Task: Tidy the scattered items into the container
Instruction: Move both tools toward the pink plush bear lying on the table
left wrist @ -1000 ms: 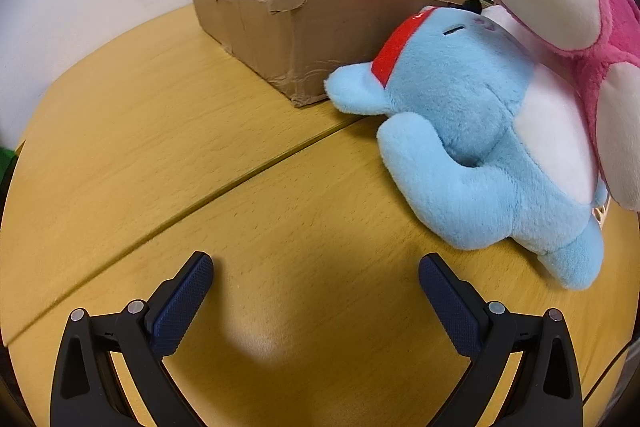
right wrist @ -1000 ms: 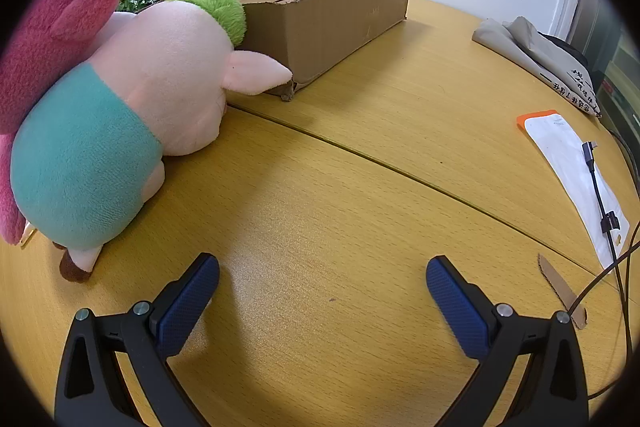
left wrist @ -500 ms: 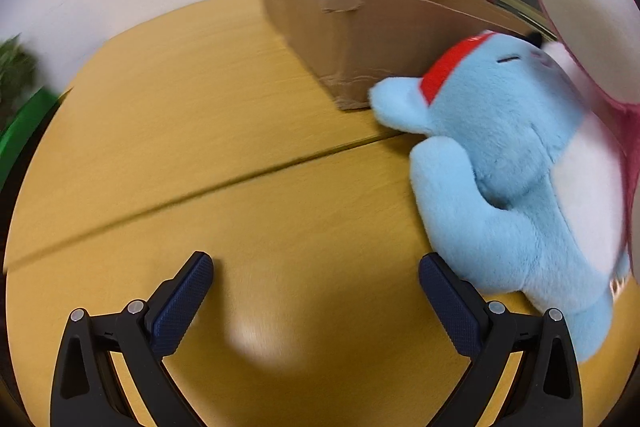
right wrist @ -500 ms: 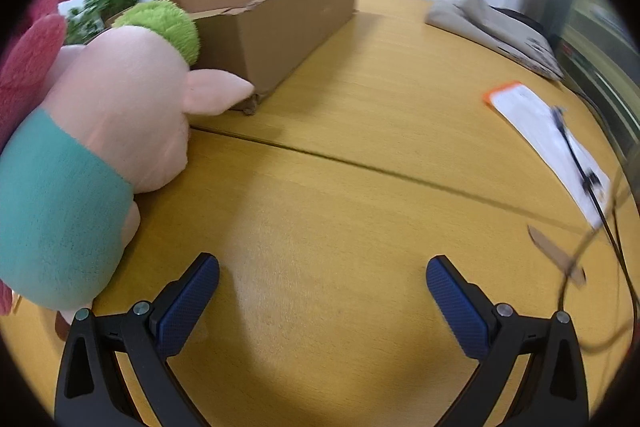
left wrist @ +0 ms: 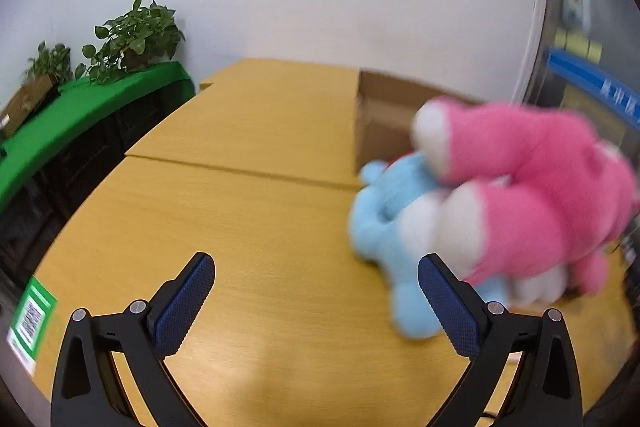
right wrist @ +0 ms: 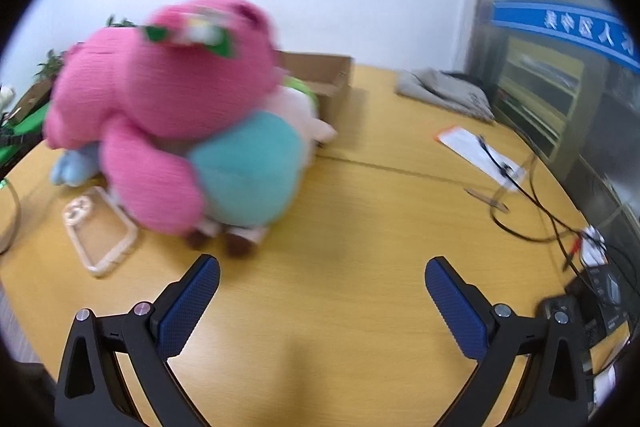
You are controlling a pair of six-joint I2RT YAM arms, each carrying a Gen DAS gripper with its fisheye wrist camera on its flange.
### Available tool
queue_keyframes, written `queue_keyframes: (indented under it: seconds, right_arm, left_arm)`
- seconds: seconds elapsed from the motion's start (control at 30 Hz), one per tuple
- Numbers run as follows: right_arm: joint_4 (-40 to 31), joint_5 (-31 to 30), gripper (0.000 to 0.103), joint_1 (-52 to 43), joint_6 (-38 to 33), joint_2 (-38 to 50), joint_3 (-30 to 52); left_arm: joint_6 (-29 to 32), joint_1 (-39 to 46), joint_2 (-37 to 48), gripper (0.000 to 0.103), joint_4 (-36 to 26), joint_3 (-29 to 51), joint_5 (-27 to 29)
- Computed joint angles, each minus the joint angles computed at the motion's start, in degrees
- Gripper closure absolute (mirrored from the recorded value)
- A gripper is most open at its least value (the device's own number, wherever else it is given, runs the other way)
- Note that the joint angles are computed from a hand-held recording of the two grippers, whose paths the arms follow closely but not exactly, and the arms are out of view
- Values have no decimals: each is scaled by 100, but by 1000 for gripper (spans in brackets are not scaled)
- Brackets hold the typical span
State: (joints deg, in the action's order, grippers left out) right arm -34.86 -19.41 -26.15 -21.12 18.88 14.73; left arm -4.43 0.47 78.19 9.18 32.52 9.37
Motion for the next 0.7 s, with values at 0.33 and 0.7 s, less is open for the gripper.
queue_keyframes:
  seconds: [0.33, 0.7]
  right_arm:
    - [790, 2129, 0, 3577, 2190, 200, 197]
    - [1351, 1293, 0, 3100, 3115, 1441, 262]
  left_arm:
    - [-296, -1281, -63, 0, -649, 876, 199]
    - [-849, -1997, 343, 0, -603, 1208, 67]
